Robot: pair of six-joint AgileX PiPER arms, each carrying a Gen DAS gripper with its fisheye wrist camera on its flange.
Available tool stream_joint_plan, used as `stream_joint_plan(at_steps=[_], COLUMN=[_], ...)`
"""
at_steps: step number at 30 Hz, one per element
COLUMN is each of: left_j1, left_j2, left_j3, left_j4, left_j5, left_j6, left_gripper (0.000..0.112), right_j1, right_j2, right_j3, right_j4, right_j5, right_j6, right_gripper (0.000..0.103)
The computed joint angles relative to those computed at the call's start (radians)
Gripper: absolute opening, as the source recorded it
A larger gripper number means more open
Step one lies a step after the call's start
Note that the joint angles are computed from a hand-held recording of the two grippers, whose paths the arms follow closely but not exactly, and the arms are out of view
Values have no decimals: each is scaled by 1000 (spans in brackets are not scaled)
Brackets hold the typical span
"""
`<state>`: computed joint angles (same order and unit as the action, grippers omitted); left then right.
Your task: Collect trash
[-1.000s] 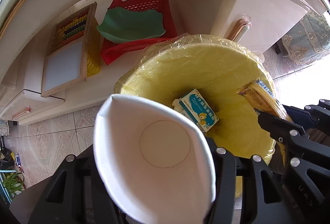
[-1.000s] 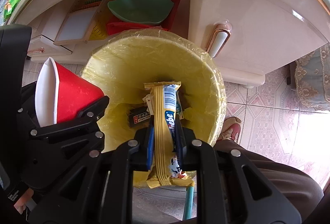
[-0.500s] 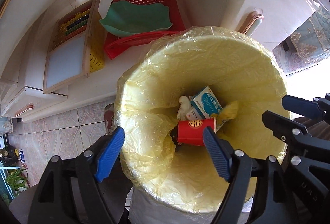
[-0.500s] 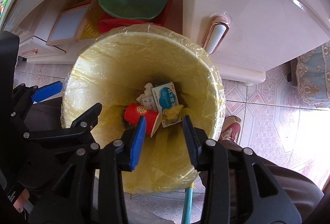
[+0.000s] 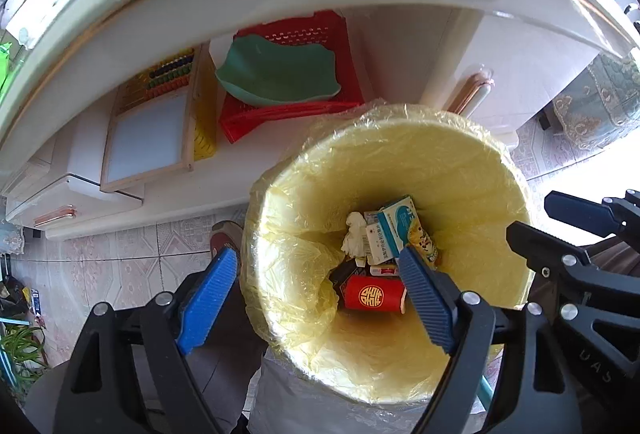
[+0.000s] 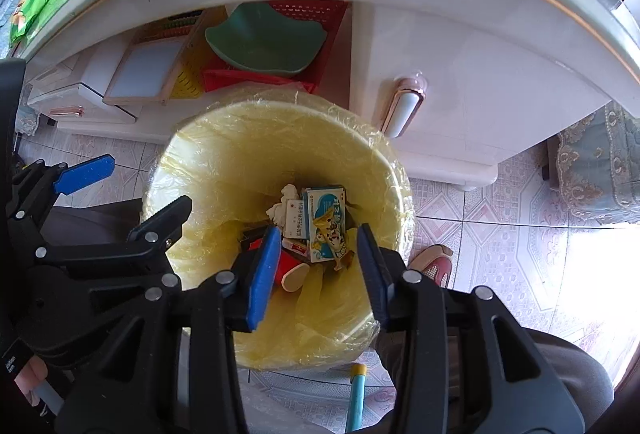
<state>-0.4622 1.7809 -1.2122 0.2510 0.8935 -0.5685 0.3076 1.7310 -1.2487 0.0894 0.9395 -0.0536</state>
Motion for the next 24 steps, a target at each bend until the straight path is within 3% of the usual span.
stream_joint_plan(at_steps=[2,9,16,24], left_j1=[-1,3,-4,-55], left_j2=[-31,-154,-223,-286], left_j3=[-7,-62,-182,-293], left_j4=[25,132,204,276], left_j5=[14,52,124,251], left_j6=[-25,-117,-139,-173], left_gripper=[85,96,96,96], right_j1=[1,2,6,47], right_j2=[-37,-142,-207,-276], right_j3=[-1,-64,-149,-225], right_j4=[-14,-103,-132,-178], right_j5=[-9,-30,-22,51], right_j6=[10,125,158,210], right_gripper=[48,86,94,97])
